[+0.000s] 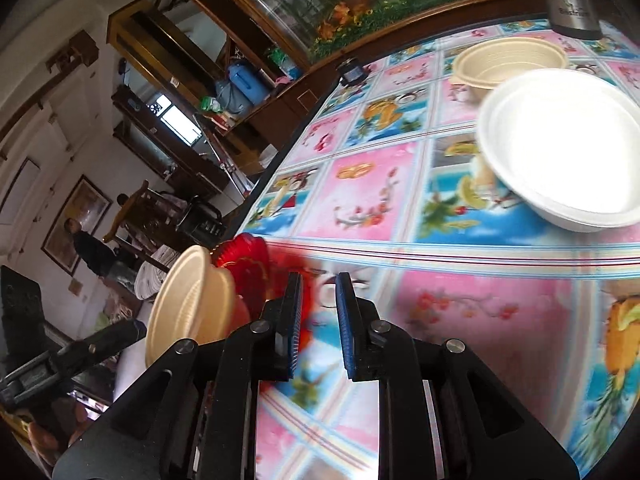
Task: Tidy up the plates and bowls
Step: 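Move the open right tool to the white foam bowl on the table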
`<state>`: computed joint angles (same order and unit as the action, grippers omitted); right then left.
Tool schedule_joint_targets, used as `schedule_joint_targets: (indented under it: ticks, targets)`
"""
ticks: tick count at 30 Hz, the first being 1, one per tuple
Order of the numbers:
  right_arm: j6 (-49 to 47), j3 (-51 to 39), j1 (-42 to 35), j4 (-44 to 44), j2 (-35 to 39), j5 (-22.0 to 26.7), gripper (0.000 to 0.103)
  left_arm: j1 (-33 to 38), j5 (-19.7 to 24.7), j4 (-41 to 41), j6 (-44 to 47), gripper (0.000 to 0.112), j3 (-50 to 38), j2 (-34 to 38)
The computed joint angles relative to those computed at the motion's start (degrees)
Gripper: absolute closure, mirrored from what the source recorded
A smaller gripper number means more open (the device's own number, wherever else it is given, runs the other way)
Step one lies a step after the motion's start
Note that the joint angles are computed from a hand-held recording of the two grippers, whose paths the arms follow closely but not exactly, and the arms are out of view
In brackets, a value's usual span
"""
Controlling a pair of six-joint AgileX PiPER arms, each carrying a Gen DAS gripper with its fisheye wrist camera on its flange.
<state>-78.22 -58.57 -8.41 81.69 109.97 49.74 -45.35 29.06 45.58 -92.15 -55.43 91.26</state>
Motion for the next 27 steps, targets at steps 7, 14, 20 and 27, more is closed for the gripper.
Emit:
schedule_joint_targets:
  ticks: [7, 14, 20, 27]
  targets:
    - [-5.00, 1.22, -7.06, 0.95, 1.06, 2.89, 0.086, -4.05, -1.65, -15.96, 21.50, 0.054, -11.11, 10.92]
    - [-6.63, 1.59, -14.28, 0.75, 0.69, 5.44, 0.086, -5.17, 0.56, -31.06, 37.06, 0.054, -18.41, 18.43]
    - [-6.59, 0.81, -20.58, 0.66, 1.31, 7.67, 0.086, -5.95, 3.13, -33.06, 39.16, 0.054, -21.93, 21.31]
    - [-3.99, -2.24, -25.92, -0.11, 3.26, 9.78, 0.086, -5.60, 5.80, -35.51, 42.05, 0.054, -26.76, 24.80]
